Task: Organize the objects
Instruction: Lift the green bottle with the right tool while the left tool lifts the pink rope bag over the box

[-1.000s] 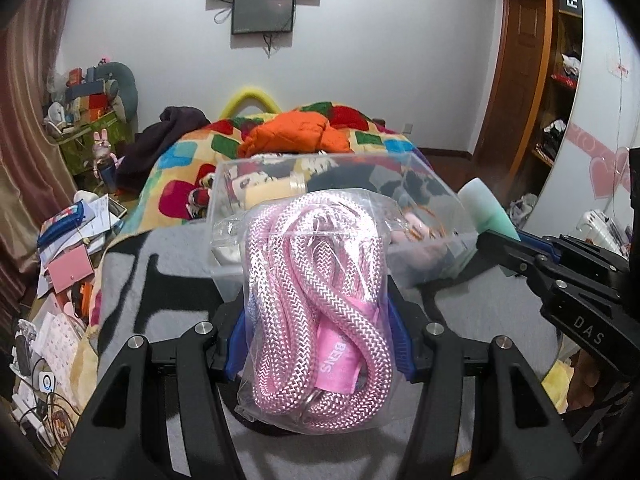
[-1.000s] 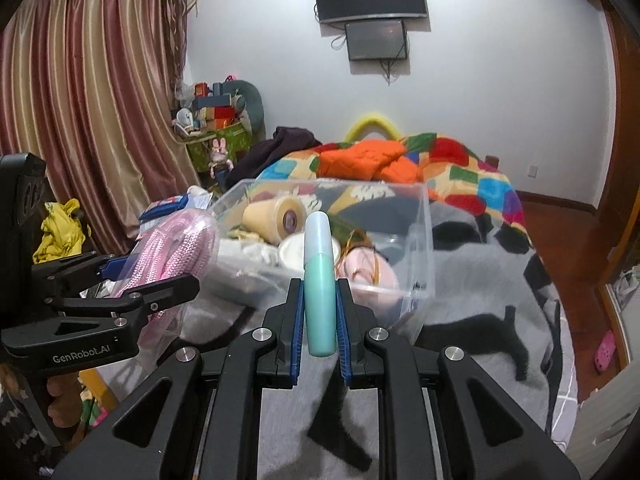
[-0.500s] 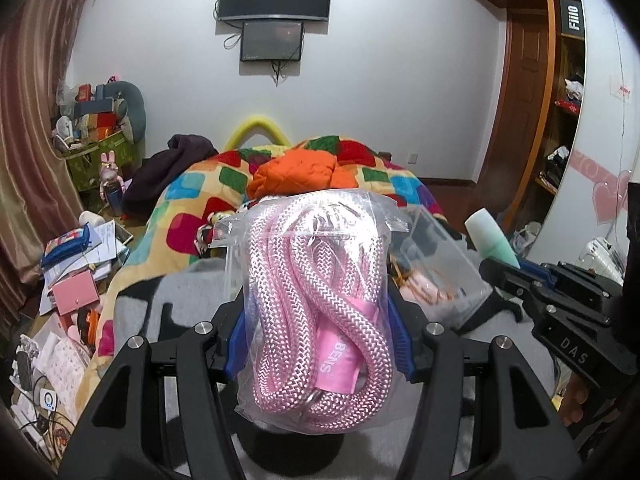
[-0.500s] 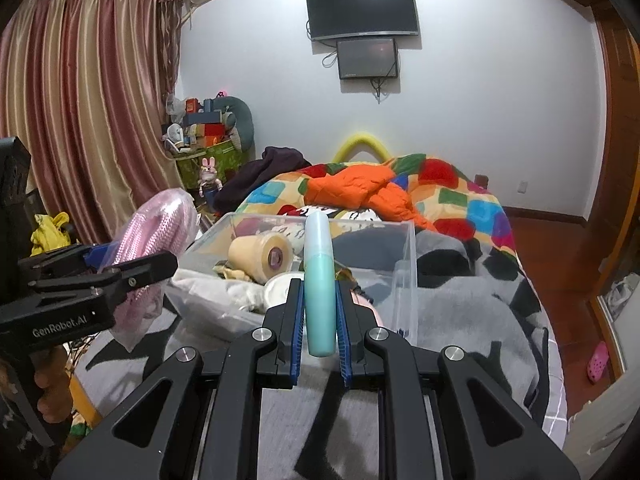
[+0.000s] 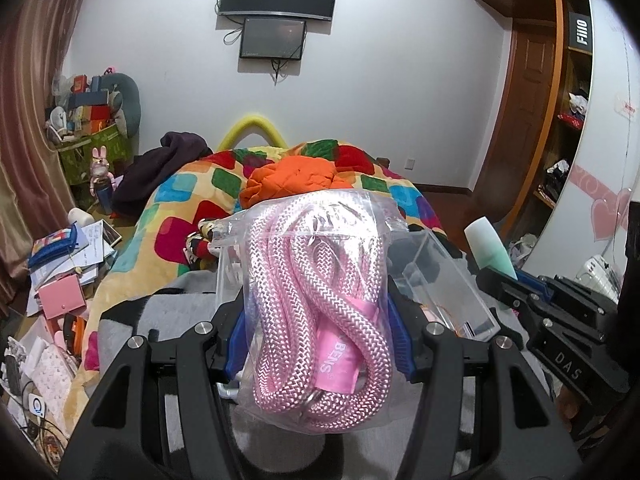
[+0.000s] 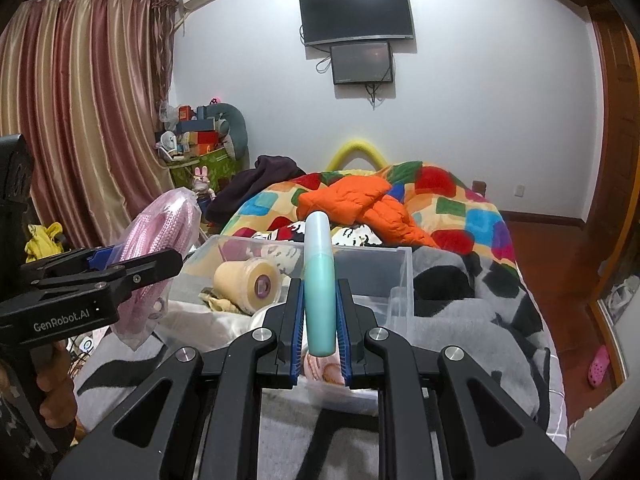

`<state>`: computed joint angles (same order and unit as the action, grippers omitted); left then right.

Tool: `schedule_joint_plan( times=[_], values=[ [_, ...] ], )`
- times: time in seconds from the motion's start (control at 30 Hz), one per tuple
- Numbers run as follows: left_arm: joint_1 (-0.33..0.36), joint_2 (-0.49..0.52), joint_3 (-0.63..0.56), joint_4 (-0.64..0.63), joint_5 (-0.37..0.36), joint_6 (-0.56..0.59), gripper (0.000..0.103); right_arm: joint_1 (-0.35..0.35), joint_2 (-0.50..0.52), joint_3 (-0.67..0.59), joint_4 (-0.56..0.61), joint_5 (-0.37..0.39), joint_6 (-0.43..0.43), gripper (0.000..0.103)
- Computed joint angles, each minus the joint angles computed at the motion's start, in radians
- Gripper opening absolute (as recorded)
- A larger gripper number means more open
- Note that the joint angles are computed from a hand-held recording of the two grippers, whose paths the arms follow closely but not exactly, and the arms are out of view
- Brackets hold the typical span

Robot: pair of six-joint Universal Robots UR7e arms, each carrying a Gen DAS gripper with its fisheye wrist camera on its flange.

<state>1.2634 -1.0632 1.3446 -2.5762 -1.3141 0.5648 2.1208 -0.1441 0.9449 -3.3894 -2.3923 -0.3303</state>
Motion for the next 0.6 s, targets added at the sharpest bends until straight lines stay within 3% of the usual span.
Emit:
schedule_joint_plan(
  times=[0.6],
  values=[
    [0.014, 0.117, -0.134, 0.11, 0.005, 0.001, 0.057, -0.045, 0.083, -0.168, 0.181, 0.017, 0.065, 0.013]
  ],
)
